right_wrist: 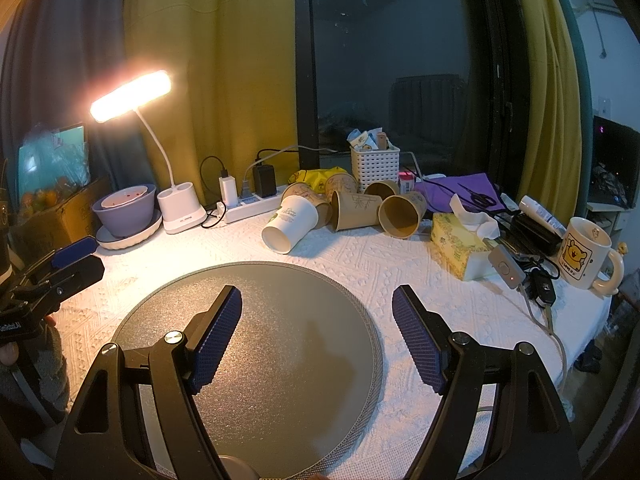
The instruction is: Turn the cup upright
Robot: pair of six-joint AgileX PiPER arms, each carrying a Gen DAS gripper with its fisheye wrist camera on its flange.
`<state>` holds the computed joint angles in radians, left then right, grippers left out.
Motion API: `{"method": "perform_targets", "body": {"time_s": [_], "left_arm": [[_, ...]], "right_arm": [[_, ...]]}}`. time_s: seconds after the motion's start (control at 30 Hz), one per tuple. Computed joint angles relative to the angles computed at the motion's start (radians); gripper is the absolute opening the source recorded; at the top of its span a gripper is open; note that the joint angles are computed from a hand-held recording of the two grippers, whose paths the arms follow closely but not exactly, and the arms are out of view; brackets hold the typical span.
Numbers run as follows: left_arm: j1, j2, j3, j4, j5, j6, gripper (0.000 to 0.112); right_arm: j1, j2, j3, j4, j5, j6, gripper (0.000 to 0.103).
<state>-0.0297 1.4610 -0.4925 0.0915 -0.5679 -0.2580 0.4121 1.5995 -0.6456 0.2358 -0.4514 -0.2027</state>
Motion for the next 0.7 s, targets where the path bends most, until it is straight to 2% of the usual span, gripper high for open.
{"method": "perform_targets", "body": {"time_s": [0.47,0.53,0.57,0.63,0.7], "left_arm": [[0.001,-0.003,-0.001,0.003,0.008,-0.003,0.101],[-0.002,-0.003,-0.002,-0.013,0.008,0.014,0.101],[-0.004,-0.025,-0.007,-0.019,0.038,0.019,0.101],[-0.006,0.002,-0.017,-0.038,0.03,0.034,0.101],[-0.013,0.023,-0.042,-0.072,0.058,0.058,0.101]], "right_arm": [[0.009,0.015,-0.018,0.005,0.014,-0.003,0.081],[-0.023,0.04,-0.046,-0.072,0.027,0.048,0.081],[-0.035,0.047,-0.054,-0.1,0.03,0.065,0.081],[-0.047,0.065,-0.073,-0.123,0.031,0.074,0.081],[-0.07,0.1,-0.105,-0.186,0.037,0.124,0.081]]}}
